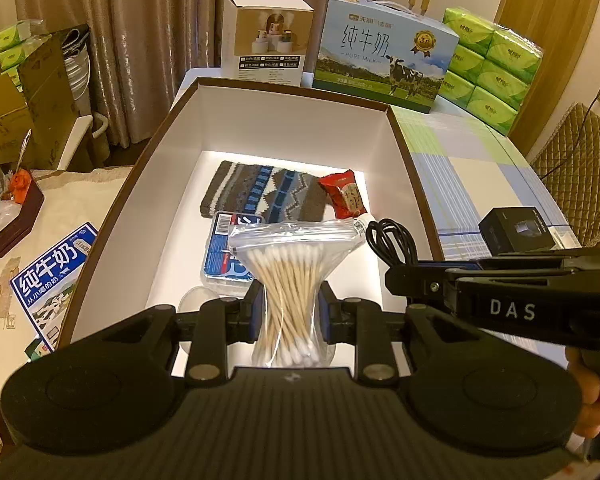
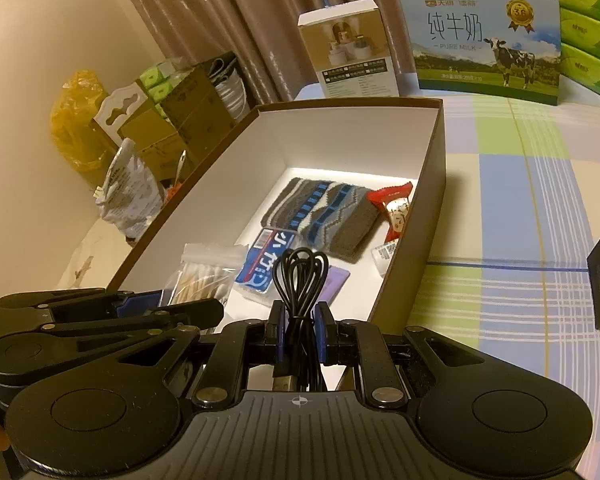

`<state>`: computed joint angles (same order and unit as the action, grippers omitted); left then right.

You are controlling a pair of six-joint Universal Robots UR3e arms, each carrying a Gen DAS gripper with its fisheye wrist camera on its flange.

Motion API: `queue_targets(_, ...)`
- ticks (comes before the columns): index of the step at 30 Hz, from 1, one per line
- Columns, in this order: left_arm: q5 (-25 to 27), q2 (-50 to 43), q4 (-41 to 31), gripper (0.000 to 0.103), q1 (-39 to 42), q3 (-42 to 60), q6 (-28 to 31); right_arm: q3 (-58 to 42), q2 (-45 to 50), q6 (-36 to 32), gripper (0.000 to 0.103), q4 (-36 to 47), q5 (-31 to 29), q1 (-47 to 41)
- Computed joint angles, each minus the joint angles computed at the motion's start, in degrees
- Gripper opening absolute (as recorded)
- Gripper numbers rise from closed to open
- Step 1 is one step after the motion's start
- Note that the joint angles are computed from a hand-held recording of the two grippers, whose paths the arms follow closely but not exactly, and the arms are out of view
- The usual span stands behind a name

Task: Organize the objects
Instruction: 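Carry the cotton swab bag and black cable over the box with both tools, then open both tools to release the swab bag and cable into the box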

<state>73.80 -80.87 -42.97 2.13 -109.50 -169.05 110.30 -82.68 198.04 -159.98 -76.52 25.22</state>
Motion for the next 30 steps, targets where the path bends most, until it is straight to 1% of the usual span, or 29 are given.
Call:
queue_targets(13,-0.33,-5.29,0.28,0.022,-0.34,4.33,0.41,-4.96,4.56,-0.89,0.012,1.54,-1.11,0.56)
queue_targets(24,-0.35,-9.20,0.58,0.022,-0.44,6.97,0.53,-9.42,8.78,-2.82,0.012,2.80,-6.16,1.51)
queue_targets(30,-0.50,-9.98,0.39,0.023,-0.32,7.55,0.71,-8.90,7.85,-3.20,0.013,3.80,-4.55,0.46)
